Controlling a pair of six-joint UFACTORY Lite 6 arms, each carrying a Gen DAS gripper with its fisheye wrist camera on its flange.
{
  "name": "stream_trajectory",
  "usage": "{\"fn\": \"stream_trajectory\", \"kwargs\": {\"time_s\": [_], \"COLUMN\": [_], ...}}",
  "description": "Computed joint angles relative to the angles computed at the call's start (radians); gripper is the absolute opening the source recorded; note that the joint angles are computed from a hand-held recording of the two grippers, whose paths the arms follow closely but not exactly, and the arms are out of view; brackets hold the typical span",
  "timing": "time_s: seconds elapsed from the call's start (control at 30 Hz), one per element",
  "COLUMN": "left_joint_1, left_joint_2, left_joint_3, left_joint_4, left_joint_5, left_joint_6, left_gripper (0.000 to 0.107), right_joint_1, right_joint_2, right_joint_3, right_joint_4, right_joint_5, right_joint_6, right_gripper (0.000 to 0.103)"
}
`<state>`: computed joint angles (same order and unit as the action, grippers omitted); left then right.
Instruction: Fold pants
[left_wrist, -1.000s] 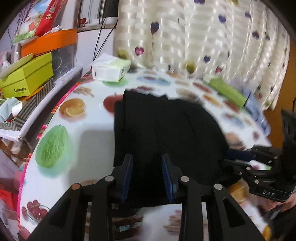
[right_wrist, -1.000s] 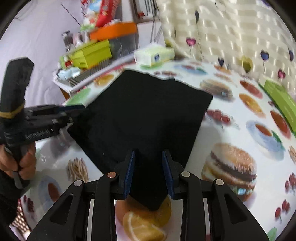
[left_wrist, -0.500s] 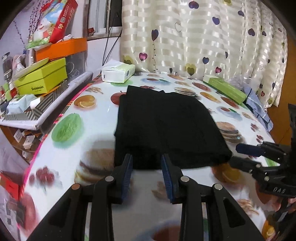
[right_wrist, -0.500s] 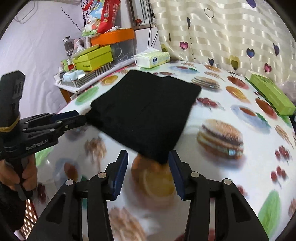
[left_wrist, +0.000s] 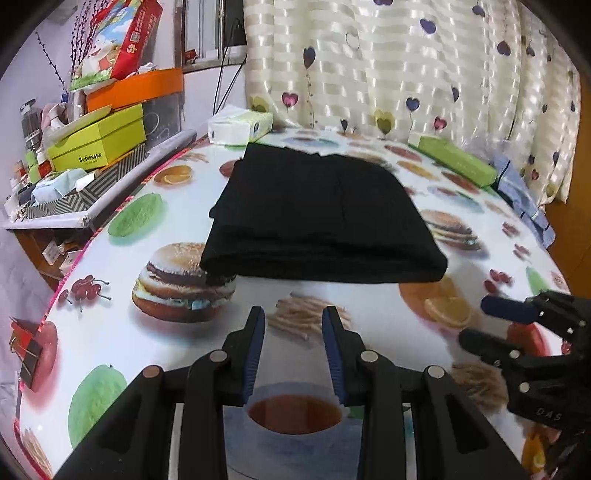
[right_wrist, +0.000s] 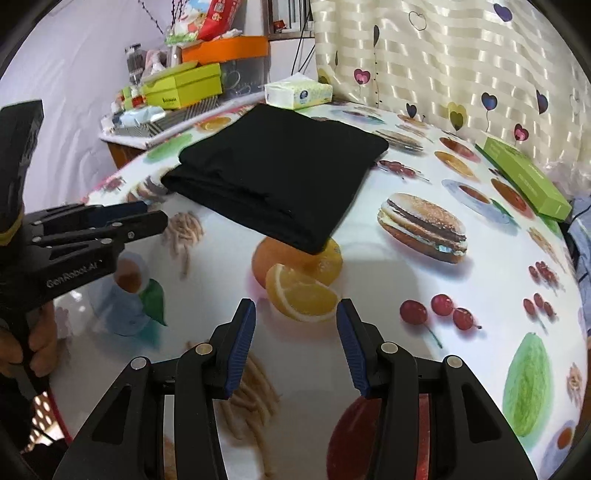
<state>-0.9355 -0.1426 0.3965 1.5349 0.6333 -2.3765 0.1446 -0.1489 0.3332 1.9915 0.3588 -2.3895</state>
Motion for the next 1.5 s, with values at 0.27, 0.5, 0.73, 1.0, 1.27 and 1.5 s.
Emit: {"fn": "stream_trajectory", "kwargs": {"time_s": [0.27, 0.5, 0.73, 1.0, 1.27, 1.5], "left_joint_1": [0.044, 0.095, 0.097, 0.106, 0.129, 0.131], "left_joint_2": [0.028, 0.076, 0.113, 0.116, 0.113, 0.112], "left_joint_3": [0.01, 0.04, 0.073, 0.075, 0.068, 0.067], "left_joint_4": [0.036, 0.035, 0.031, 0.021, 0.027, 0.03], "left_joint_5": [-0.047, -0.106, -0.117, -0.115, -0.122, -0.123], "left_joint_6": [-0.018, 0.025, 0.083, 0.097, 0.095, 0.094], "left_gripper": [0.035, 0.035, 0.05, 0.059, 0.063, 0.063], "right_joint_1": [0.029, 0.038, 0.05, 0.05, 0.05, 0.049], "right_joint_2": [0.078, 0.109, 0.12, 0.126, 0.127, 0.127], "right_joint_3": [0.054, 0.08, 0.088, 0.093, 0.094, 0.094], "right_joint_4": [0.022, 0.037, 0.053, 0.053, 0.053, 0.051], "right_joint_5": [-0.026, -0.029, -0.033, -0.032, -0.032, -0.032], "right_joint_6": [-0.011, -0.019, -0.032, -0.032, -0.033, -0.031], "right_gripper": [0.047, 0.056, 0.061, 0.061, 0.061, 0.061]}}
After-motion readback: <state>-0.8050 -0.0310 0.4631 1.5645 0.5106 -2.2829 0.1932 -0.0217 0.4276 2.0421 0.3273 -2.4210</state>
